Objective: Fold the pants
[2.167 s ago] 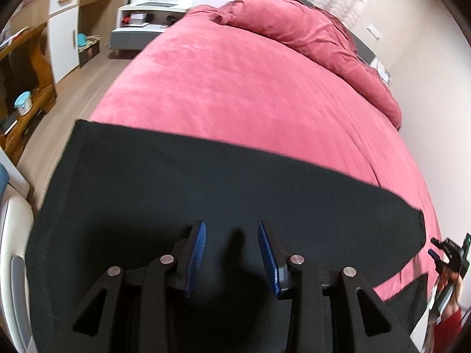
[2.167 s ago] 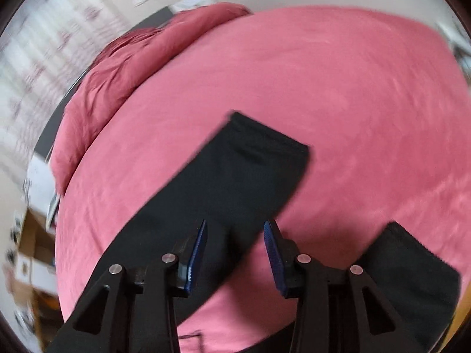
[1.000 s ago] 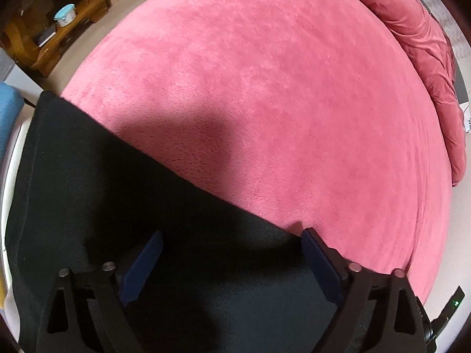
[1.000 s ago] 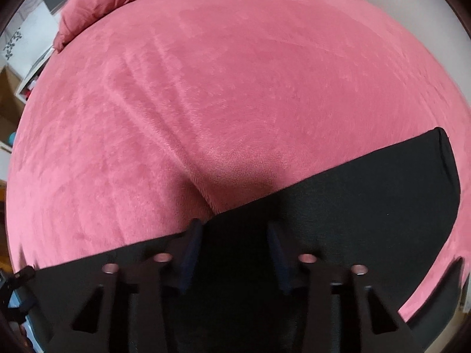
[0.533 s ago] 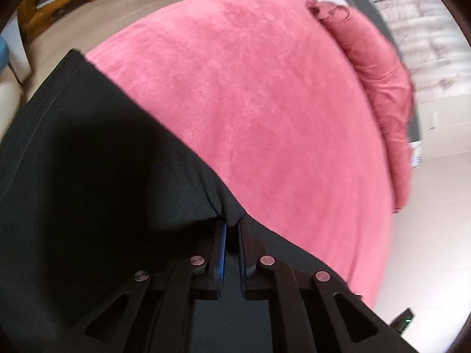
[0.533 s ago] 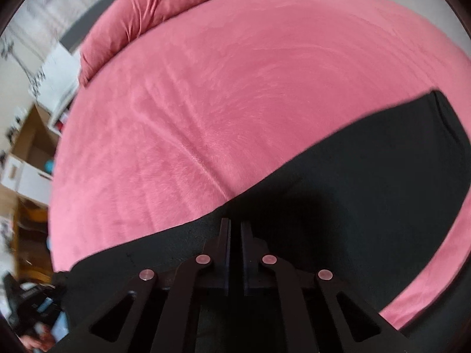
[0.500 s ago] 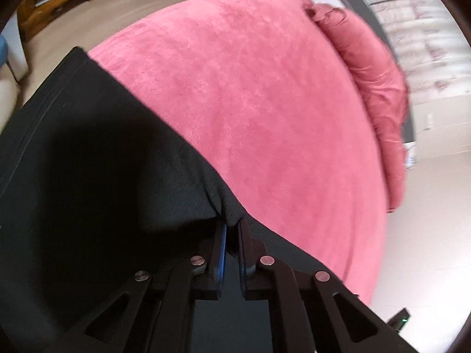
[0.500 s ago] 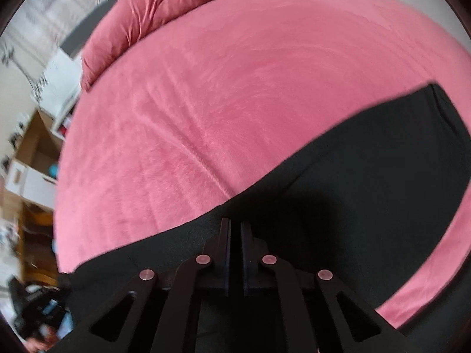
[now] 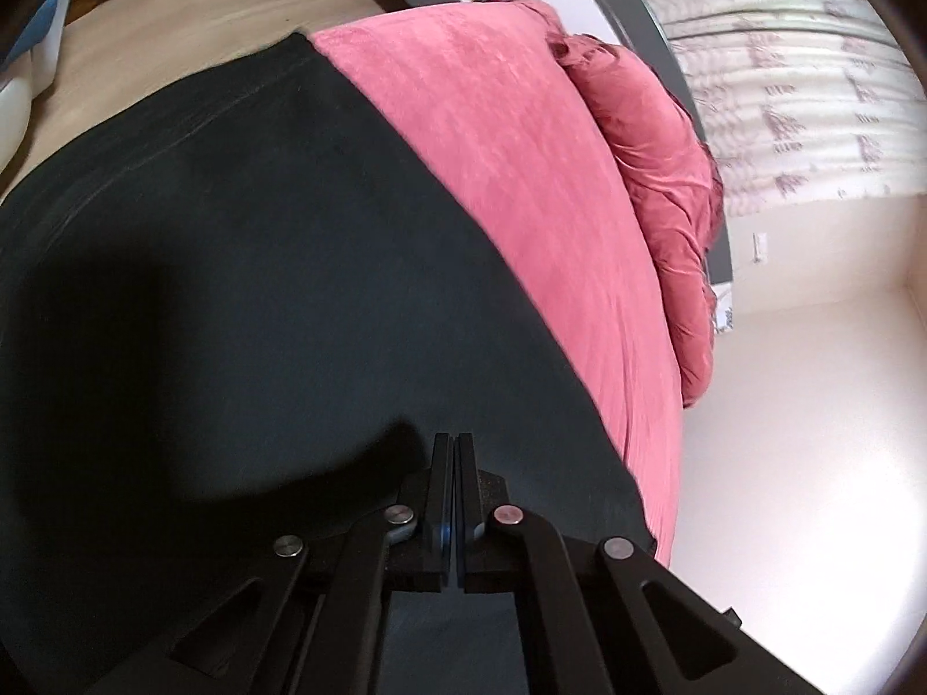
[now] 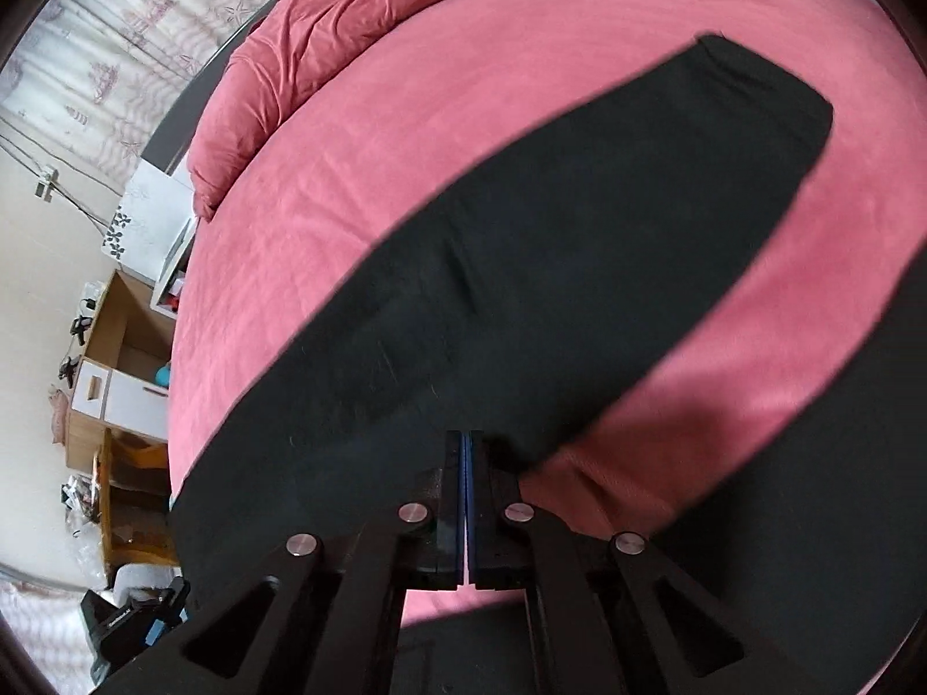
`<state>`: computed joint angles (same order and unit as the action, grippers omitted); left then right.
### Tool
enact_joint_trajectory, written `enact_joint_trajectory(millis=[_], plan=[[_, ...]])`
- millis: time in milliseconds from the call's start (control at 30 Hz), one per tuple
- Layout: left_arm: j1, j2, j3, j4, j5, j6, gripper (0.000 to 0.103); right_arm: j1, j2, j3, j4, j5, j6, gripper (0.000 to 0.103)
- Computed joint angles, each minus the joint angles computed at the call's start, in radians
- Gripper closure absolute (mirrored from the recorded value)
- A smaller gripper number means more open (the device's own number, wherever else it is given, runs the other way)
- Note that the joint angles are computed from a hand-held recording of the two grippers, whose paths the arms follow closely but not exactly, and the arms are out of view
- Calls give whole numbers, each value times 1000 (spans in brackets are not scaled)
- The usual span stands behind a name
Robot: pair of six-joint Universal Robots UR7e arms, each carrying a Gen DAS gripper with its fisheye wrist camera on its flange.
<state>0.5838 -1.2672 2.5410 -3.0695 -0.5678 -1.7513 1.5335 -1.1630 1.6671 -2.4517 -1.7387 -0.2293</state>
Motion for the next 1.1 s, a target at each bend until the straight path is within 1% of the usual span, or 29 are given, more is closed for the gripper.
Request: enact_joint_trajectory(millis=[67, 100, 133, 167, 200, 233, 267, 300, 333, 367, 400, 467, 500, 533, 567, 600, 633, 667, 733, 767, 800, 833, 867, 900, 933, 967, 1000, 1067, 1100], plan=[[11, 35, 3, -92, -16, 43, 103, -20, -4, 6, 24, 85, -28, 102], [4, 37, 11, -106, -17, 40, 103, -23, -5, 5, 28, 124, -32, 98], [-9, 26, 17, -78, -16, 13, 102, -21, 1, -8, 43, 160, -36, 98], [-6, 23, 10, -59, -18, 11, 100, -11, 18, -30, 66, 174, -45, 98], [3, 21, 0, -52, -23, 24, 96, 4, 33, -49, 82, 165, -55, 98], [15, 14, -14, -27, -30, 27, 94, 23, 52, -67, 89, 143, -69, 94], [1, -5, -9, 19, -30, -7, 87, 47, 79, -97, 104, 111, -95, 90], [11, -10, -19, 32, -37, 1, 81, 79, 115, -129, 112, 69, -121, 79], [15, -12, -25, 37, -39, 12, 79, 97, 139, -151, 117, 47, -140, 64], [20, -21, -35, 61, -40, 21, 75, 111, 159, -176, 136, 25, -164, 56], [12, -44, -38, 128, -36, 2, 72, 128, 190, -207, 150, 4, -182, 50], [41, -58, -77, 206, -45, 18, 68, 159, 251, -259, 147, -50, -206, 50], [67, -64, -102, 237, -65, 25, 66, 173, 286, -290, 151, -97, -202, 49], [90, -64, -119, 231, -86, 38, 66, 184, 314, -319, 160, -139, -178, 49], [115, -58, -130, 189, -109, 61, 64, 191, 344, -355, 180, -173, -129, 49], [143, -51, -150, 158, -134, 79, 61, 191, 377, -407, 232, -190, -37, 49], [172, -48, -179, 169, -157, 73, 59, 192, 394, -437, 261, -198, 18, 48], [190, -47, -201, 194, -171, 52, 57, 195, 426, -487, 307, -227, 114, 46], [250, -38, -273, 258, -226, 12, 56, 202, 460, -539, 361, -271, 230, 38], [274, -35, -305, 300, -251, -26, 52, 203, 480, -566, 391, -288, 282, 35], [306, -26, -353, 374, -280, -79, 46, 210, 512, -607, 428, -304, 317, 30], [320, -22, -377, 412, -297, -100, 43, 216, 535, -631, 453, -334, 328, 28], [340, -11, -420, 481, -315, -139, 38, 221, 548, -641, 458, -356, 326, 26], [345, -3, -442, 508, -313, -158, 28, 225, 556, -643, 451, -366, 329, 20], [350, 7, -463, 533, -306, -173, 23, 229, 559, -633, 426, -377, 332, 17], [356, 17, -485, 560, -304, -183, 17, 237, 570, -630, 409, -401, 329, 17], [366, 28, -512, 601, -315, -188, 15, 243, 572, -616, 391, -424, 314, 18], [374, 43, -539, 630, -319, -178, 11, 265, 576, -565, 303, -496, 231, 28], [375, 46, -538, 623, -316, -161, 9, 272, 567, -523, 233, -518, 162, 37]])
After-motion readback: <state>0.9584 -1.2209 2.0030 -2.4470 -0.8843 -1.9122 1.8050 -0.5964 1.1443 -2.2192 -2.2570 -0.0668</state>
